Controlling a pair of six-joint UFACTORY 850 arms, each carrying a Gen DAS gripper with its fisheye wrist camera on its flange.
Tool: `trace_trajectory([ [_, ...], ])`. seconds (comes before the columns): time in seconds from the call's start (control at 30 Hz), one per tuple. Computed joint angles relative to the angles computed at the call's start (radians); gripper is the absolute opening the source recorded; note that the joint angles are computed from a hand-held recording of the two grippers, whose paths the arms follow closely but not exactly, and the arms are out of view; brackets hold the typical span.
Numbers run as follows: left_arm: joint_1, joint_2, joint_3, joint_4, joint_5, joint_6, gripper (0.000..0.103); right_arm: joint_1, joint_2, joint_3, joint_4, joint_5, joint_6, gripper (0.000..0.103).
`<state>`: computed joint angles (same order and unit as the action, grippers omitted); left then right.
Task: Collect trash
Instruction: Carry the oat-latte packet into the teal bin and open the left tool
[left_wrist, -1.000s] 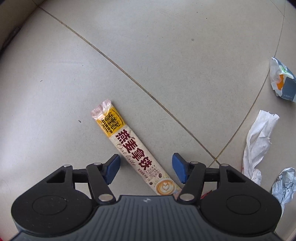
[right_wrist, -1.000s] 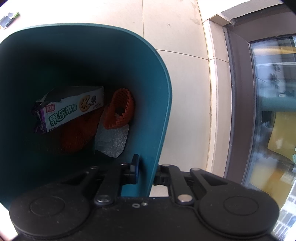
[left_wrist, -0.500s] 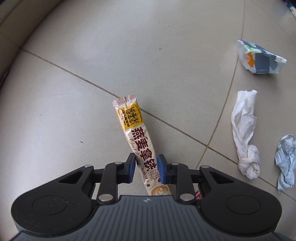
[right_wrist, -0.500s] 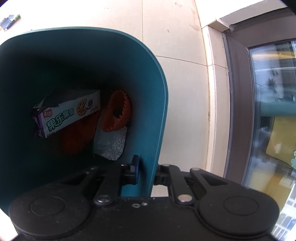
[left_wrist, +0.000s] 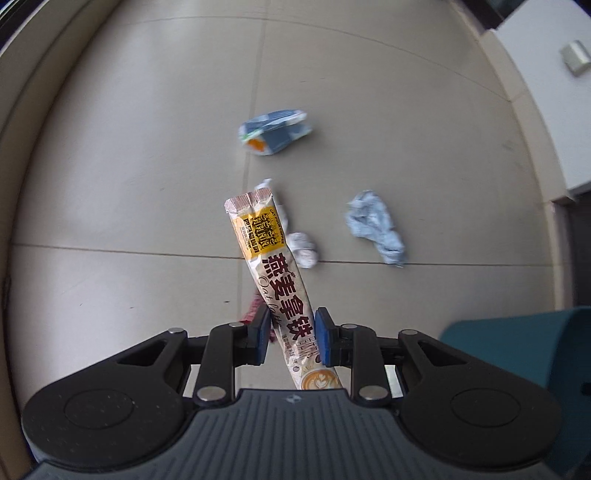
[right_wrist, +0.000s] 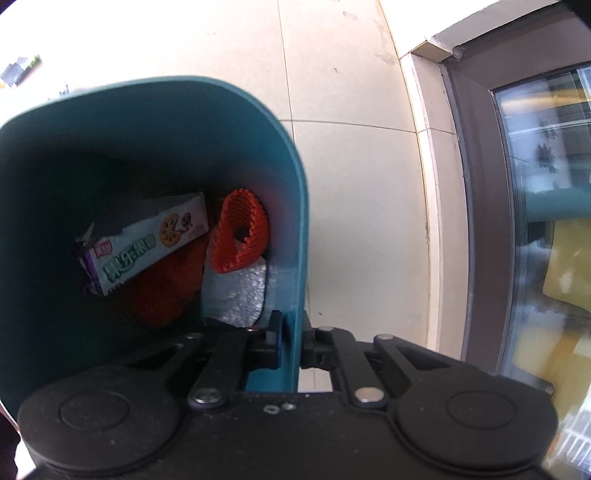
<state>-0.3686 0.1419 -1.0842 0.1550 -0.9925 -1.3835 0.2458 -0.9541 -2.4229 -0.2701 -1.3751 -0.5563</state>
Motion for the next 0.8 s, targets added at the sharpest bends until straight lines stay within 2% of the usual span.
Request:
trace_trajectory([
  [0.13, -0.050, -0.099, -0.191, -0.027, 0.007, 0.103, 0.025, 0.002, 0.020, 0.022, 0.016, 0.014, -0.005, 0.003],
  [0.23, -0.081, -0.188, -0.327, -0.068, 0.031, 0.194, 0.025, -0.001, 0.003, -0.015, 0.036, -0.009, -0.002, 0.003],
  [0.43, -0.129, -0.358, -0.545, -0.203, 0.077, 0.363, 0.025, -0.005, 0.029, 0.024, 0.037, 0.028, -0.020, 0.003],
  [0.7, -0.133, -0.539, -0.653, -0.424, 0.125, 0.535, 0.025, -0.005, 0.075, 0.107, 0.047, 0.092, -0.036, 0.003],
  [0.8, -0.137, -0.608, -0.691, -0.447, 0.109, 0.558, 0.025, -0.009, 0.055, 0.078, 0.048, 0.081, -0.017, 0.003],
])
